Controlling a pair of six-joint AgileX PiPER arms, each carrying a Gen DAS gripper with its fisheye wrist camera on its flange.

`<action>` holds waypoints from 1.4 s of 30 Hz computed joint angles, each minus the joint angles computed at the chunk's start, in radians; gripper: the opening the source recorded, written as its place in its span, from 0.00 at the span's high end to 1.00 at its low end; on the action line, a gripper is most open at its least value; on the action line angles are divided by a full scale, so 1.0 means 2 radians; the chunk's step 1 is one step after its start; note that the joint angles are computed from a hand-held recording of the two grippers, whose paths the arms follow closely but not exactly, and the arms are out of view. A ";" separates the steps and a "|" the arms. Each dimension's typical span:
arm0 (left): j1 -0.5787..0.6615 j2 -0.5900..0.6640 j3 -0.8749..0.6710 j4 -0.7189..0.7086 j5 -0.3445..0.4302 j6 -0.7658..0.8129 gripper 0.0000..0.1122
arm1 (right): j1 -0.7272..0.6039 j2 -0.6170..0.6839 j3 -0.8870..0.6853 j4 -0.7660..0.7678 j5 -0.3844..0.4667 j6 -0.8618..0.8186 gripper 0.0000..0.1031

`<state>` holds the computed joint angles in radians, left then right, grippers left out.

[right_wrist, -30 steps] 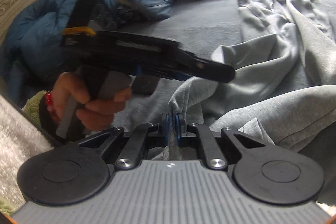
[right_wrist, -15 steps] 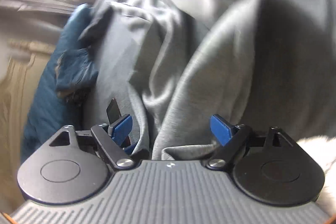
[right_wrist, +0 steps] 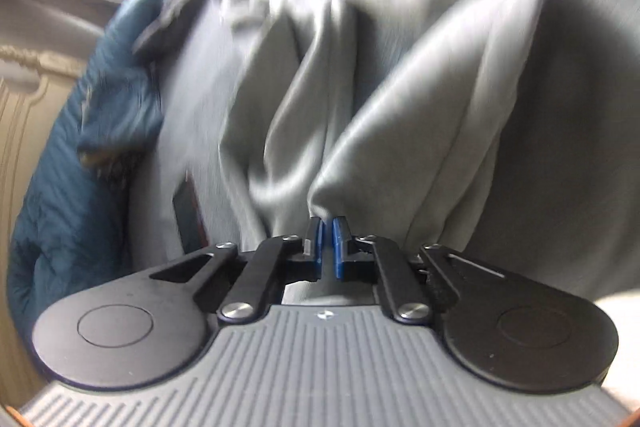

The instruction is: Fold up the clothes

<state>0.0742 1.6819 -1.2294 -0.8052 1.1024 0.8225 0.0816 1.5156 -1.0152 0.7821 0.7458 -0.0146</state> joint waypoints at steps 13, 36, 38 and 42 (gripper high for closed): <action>0.003 0.001 -0.011 0.008 0.017 -0.019 0.64 | -0.049 0.021 -0.063 -0.045 0.115 0.019 0.22; 0.021 0.019 0.004 -0.015 0.027 0.026 0.57 | 0.126 0.100 -0.113 -0.186 0.041 0.091 0.90; 0.019 0.020 0.002 -0.011 0.027 0.020 0.57 | 0.124 0.066 -0.099 -0.233 0.024 0.116 0.91; 0.008 0.017 -0.003 0.005 0.021 0.008 0.56 | 0.105 0.001 -0.078 -0.324 -0.002 0.169 0.91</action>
